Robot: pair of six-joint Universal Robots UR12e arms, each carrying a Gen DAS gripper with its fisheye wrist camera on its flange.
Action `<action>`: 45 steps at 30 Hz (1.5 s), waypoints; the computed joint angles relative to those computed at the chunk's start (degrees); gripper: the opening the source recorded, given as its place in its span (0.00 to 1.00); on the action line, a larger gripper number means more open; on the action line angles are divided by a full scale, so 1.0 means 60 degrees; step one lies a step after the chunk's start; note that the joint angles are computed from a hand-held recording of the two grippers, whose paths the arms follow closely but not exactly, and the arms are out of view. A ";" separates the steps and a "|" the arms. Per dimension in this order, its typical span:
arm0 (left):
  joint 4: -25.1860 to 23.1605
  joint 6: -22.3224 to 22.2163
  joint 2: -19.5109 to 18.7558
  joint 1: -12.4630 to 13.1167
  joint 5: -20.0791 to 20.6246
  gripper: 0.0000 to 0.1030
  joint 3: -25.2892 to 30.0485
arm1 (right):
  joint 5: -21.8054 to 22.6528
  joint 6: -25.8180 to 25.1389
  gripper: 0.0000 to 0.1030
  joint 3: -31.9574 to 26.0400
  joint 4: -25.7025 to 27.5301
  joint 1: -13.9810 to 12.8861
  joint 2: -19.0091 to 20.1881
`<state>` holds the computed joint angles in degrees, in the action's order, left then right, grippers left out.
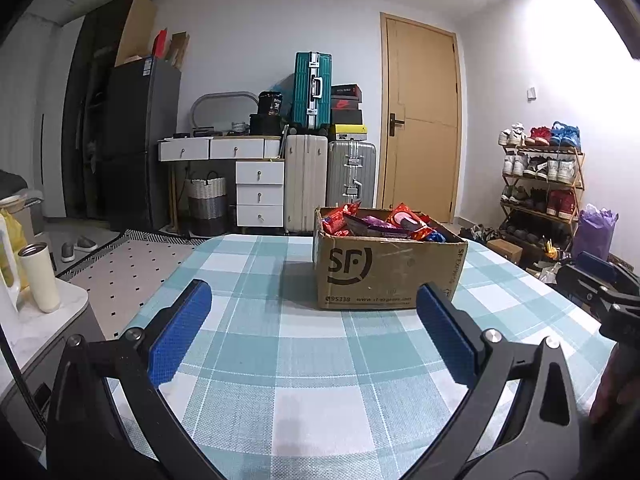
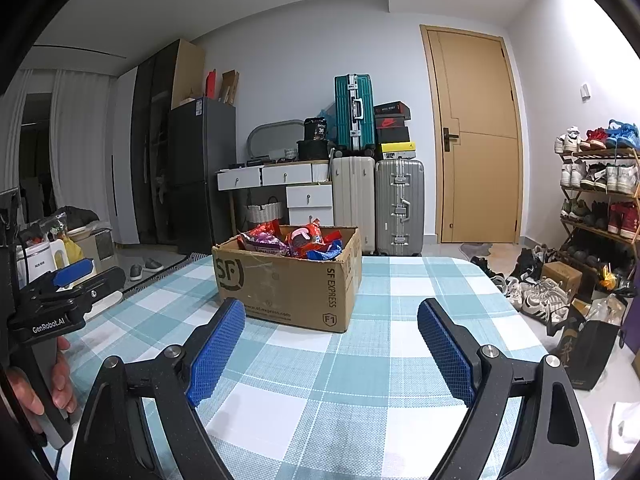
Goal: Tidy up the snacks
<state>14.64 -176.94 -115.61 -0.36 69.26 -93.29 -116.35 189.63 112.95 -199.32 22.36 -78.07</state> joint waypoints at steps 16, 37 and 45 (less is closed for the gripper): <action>0.0102 0.0109 0.0024 -0.0021 0.0068 0.99 -0.0089 | 0.0041 -0.0004 0.87 0.0036 -0.0023 -0.0019 -0.0017; 0.0223 0.0114 0.0080 -0.0003 0.0119 0.99 -0.0236 | 0.0030 -0.0012 0.87 0.0056 -0.0036 -0.0020 -0.0025; 0.0214 0.0144 0.0090 -0.0006 0.0085 0.99 -0.0253 | 0.0035 -0.0004 0.87 0.0064 -0.0029 -0.0021 -0.0034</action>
